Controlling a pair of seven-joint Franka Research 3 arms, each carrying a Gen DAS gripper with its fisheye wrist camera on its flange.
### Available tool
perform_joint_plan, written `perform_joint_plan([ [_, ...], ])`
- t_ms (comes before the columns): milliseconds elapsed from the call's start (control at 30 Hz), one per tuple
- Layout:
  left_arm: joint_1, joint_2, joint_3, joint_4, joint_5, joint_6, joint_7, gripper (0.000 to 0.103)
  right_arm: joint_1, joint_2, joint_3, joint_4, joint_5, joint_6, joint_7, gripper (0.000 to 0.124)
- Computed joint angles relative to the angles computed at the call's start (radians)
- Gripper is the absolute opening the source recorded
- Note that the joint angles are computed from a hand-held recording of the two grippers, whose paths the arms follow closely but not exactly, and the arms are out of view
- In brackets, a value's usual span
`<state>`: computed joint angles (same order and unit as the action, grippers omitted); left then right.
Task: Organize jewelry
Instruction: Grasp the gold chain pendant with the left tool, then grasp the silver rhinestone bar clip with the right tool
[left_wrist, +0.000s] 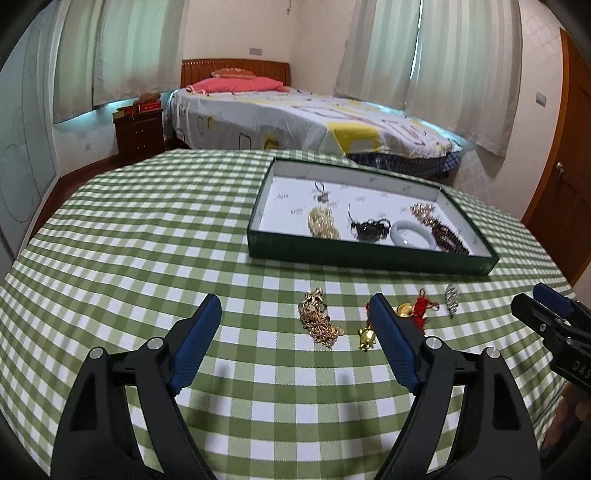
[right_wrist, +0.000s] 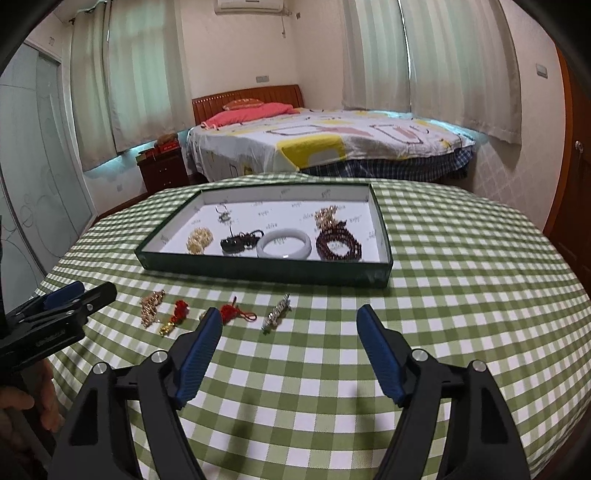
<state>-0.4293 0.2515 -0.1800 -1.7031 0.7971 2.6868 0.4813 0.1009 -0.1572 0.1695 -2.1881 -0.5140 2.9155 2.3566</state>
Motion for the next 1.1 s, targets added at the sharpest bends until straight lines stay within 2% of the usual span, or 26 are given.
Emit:
perform_joint_plan([
  [367, -0.002, 0.079, -0.003, 0.070, -0.096, -0.023, 0.106, 0.077, 0.030, 0.036, -0.029, 0.010, 0.062, -0.007, -0.052, 0.073],
  [500, 0.001, 0.110, -0.012, 0.108, -0.155, -0.049, 0.175, 0.063, 0.043, 0.047, -0.040, 0.015, 0.087, -0.007, -0.073, 0.073],
  [733, 0.008, 0.159, -0.027, 0.169, -0.279, -0.082, 0.299, 0.048, 0.058, 0.063, -0.054, 0.023, 0.126, -0.007, -0.103, 0.073],
  [867, -0.003, 0.164, -0.019, 0.175, -0.291, -0.084, 0.331, 0.017, 0.066, 0.070, -0.061, 0.024, 0.152, -0.006, -0.120, 0.073],
  [967, 0.007, 0.158, -0.020, 0.158, -0.316, -0.058, 0.342, 0.012, 0.069, 0.073, -0.065, 0.024, 0.163, -0.005, -0.127, 0.073],
  [1100, 0.020, 0.144, -0.020, 0.126, -0.344, -0.010, 0.342, 0.011, 0.071, 0.076, -0.066, 0.025, 0.167, -0.005, -0.131, 0.073],
])
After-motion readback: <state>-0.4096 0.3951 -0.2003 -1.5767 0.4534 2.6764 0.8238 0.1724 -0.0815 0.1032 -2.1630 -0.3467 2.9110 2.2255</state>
